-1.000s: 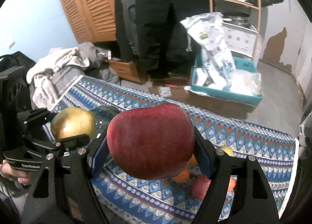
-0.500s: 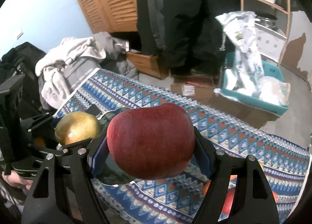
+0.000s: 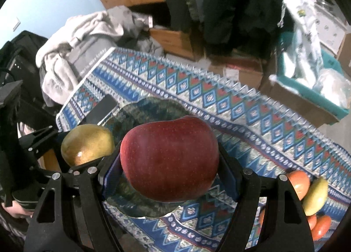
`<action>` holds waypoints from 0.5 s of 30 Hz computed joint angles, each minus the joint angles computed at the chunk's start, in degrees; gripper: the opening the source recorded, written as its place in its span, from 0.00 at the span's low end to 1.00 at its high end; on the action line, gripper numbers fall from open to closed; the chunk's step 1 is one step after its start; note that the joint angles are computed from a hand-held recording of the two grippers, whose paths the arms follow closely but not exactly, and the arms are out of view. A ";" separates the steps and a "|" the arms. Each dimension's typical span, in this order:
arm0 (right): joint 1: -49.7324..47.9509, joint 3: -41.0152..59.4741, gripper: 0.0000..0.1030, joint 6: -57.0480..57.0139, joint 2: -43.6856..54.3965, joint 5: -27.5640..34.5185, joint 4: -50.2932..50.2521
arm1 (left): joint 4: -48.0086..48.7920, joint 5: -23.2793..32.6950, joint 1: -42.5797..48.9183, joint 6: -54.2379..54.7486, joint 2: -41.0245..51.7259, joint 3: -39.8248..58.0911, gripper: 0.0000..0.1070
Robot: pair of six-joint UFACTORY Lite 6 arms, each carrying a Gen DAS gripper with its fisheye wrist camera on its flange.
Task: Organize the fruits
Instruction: 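Carry the green pear with the left tool while the right tool carries the apple to the bowl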
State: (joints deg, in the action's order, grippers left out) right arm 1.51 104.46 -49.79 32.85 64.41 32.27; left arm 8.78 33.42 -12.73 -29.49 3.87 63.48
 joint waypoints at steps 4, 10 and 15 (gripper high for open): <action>1.60 -2.53 0.75 0.52 0.67 -0.97 -1.02 | -1.72 -0.49 0.98 1.38 1.47 -1.42 0.69; 3.54 -6.23 0.75 0.91 1.54 -3.57 -3.37 | -1.77 -0.61 1.47 1.02 3.68 -2.35 0.69; 4.37 -7.69 0.75 1.30 2.46 -4.58 -5.00 | -2.30 -0.63 0.65 1.02 6.98 -2.15 0.69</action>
State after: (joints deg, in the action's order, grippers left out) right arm 5.88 96.76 -48.50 35.31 59.83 27.27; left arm 6.48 32.79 -12.09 -28.47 10.85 61.32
